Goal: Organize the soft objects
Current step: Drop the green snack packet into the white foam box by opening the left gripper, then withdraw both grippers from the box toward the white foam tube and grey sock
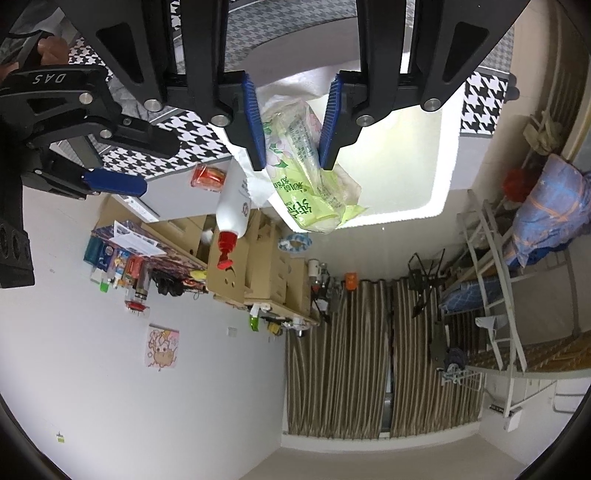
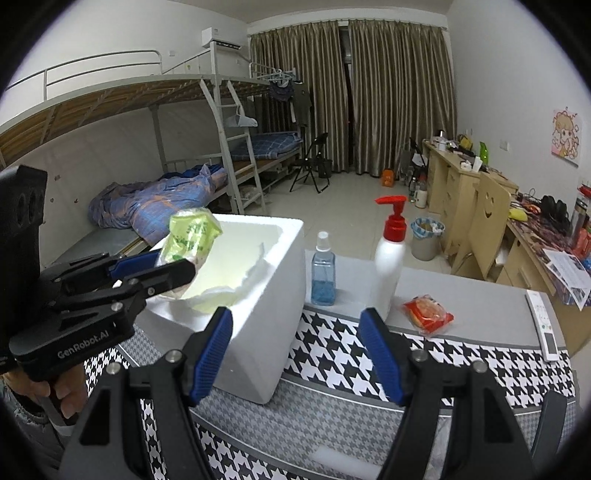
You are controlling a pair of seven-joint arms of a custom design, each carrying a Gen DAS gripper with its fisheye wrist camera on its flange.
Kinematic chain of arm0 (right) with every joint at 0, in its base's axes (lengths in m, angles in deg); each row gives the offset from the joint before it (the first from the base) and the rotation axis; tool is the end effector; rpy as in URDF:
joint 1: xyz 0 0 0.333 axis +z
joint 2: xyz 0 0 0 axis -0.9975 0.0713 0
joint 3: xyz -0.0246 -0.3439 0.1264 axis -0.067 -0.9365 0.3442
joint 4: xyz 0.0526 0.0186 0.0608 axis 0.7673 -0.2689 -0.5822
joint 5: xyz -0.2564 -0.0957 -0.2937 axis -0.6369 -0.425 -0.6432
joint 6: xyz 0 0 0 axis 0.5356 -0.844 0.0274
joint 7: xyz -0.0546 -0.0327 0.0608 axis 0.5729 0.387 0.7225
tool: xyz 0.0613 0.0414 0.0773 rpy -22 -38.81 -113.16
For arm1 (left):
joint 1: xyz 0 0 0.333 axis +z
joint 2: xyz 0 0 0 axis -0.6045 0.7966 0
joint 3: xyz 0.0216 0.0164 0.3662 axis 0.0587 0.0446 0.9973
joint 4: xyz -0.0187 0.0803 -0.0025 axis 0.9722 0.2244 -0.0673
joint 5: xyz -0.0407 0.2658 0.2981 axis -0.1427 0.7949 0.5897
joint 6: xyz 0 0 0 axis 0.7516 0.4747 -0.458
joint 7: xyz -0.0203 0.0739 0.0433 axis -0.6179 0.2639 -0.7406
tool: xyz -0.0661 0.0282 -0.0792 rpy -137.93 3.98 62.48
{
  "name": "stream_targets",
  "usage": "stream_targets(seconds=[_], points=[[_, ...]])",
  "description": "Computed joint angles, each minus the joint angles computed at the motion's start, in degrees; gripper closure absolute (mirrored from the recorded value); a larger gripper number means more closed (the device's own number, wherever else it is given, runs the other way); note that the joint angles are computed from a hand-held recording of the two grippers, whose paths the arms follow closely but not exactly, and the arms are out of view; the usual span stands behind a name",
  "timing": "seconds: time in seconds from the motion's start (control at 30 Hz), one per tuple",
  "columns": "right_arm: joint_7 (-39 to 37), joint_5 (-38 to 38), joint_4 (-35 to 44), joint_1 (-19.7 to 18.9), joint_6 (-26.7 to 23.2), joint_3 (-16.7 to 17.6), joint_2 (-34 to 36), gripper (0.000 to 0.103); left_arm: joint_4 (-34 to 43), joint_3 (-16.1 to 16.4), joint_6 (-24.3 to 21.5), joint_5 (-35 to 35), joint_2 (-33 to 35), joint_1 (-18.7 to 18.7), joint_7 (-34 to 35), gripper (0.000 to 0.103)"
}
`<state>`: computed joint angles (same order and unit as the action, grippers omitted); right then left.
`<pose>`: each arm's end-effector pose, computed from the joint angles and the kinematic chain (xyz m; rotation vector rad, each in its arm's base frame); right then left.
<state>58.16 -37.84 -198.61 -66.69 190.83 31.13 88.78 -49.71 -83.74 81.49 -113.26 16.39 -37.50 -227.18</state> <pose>0.6369 0.1158 0.4204 -1.6424 1.5585 -0.7943 0.6807 -0.1398 0.4485 -1.1146 2.1523 -1.3014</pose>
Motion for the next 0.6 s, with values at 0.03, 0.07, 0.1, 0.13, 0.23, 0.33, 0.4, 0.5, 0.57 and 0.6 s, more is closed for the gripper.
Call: stream_targets(seconds=[0.03,0.07,0.1,0.13,0.23,0.33,0.4,0.5,0.57,0.6], points=[[0.22,-0.26,-0.13,-0.51,0.17,0.46,-0.06,0.028,-0.03,0.02,0.13,0.1,0.1,-0.05,0.01,0.068],[0.37,-0.37,-0.24,-0.79,0.2,0.69,-0.08,0.028,-0.03,-0.01,0.29,0.24,0.18,-0.13,-0.04,0.062],[0.47,-0.37,-0.45,-0.88,0.35,0.77,-0.14,0.028,-0.09,-0.03,0.2,0.58,0.21,-0.16,-0.25,0.054],[0.59,-0.37,-0.48,-0.99,0.39,0.88,-0.11,0.028,-0.15,-0.1,0.14,0.66,0.21,-0.12,-0.4,0.05],[1.21,-1.18,-0.79,-2.09,0.57,1.8,-0.23,0.028,-0.34,-0.33,0.47,0.0,0.11,-0.05,0.14,0.041],[1.89,-1.83,-1.36,-2.94,1.19,2.63,-0.48,0.028,-0.42,-0.44,1.13,-1.22,0.07,-0.21,1.27,0.027],[1.94,-1.74,-1.8,-2.79,1.56,2.52,-0.69,0.028,-0.34,-0.54,2.01,-3.75,-0.05,-0.31,3.26,0.02],[2.11,-1.81,-2.33,-3.02,2.01,2.79,-1.06,0.028,-0.26,0.1,2.34,-6.25,-0.35,-0.9,4.88,0.015],[2.21,-1.85,-2.94,-3.13,2.75,3.02,-1.41,0.028,-0.25,0.51,3.07,-9.88,-0.73,-1.38,8.08,0.01],[2.17,-1.77,-3.2,-3.11,3.09,3.06,-1.59,0.028,-0.17,1.0,3.22,-11.58,-0.87,-1.76,9.64,0.007]])
